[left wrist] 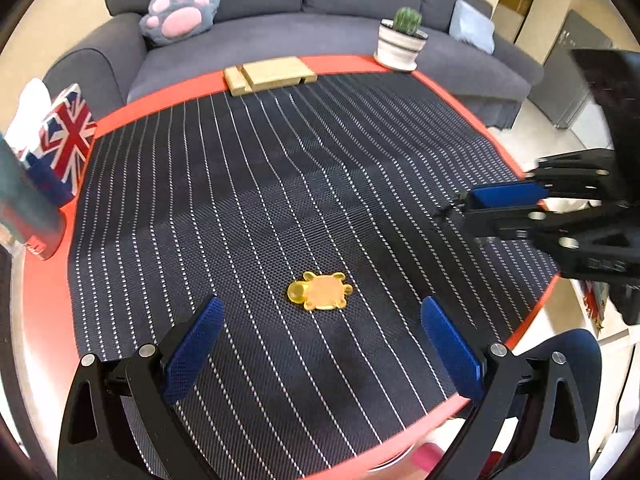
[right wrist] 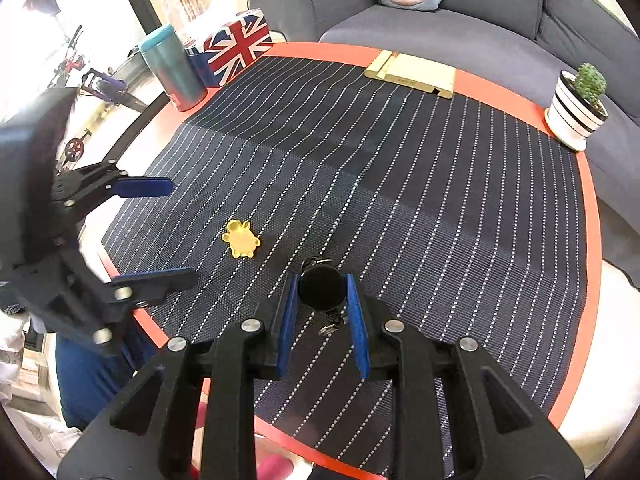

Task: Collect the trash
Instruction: 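Hold keyring fob in right tool while left tool closes on orange tag, then carry the keyring with both tools over the bin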

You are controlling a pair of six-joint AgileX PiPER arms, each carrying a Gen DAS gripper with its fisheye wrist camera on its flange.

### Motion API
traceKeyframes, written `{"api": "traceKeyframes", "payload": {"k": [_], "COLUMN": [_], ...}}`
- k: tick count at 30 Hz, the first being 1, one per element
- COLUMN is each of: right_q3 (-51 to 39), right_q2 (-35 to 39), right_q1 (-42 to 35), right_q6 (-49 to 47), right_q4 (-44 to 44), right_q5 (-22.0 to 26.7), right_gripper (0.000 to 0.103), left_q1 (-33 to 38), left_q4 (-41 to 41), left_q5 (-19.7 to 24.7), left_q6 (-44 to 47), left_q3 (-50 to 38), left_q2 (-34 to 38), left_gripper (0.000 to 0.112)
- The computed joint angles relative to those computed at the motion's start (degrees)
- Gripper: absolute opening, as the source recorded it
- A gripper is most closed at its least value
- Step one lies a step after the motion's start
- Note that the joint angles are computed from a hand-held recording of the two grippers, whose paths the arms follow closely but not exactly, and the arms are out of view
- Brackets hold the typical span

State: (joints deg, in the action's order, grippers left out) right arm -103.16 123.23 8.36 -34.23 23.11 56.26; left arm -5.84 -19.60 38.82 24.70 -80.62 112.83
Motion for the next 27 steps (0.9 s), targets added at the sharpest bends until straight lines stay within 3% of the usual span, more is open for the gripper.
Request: {"api": "traceKeyframes", "payload": {"k": [5,12,17,22,27], "right_q3": [0.23,0.52,0.72,1.07,1.52], "right_q2": [-0.25,-0.21,-0.11,-0.19,-0.42], "right_q1": [-0.84,-1.53,-1.66,-1.59,-1.21], "right_q6": [-0.37,-1.01,-1.15,-1.37,-1.13], "right_q4": [0.24,0.82,0.75,0.82,0.56], "right_q5": [0.02,-0.08,-0.3,-0.49,-1.55], "right_gripper": [0.024,0.024,0.024,0.024,0.024], "left_q1": [-1.32,-2.25,-2.38,-2.57,-2.08], "left_q4": [4.63,5.92,5.98,7.72,7.07], "left_q5": [3.54,2.74,1.68,1.84,1.28], "left_q6": [-6.16,-10.09,-10.33,-11.49,-10.64], "left_q3": [-5.91,-7.38,-7.15,-7.53,-6.83], "left_q2": [5.6,8.77,9.33,9.0,8.54], "left_gripper": [0.095,0.094,0.074,0.045,0.045]}}
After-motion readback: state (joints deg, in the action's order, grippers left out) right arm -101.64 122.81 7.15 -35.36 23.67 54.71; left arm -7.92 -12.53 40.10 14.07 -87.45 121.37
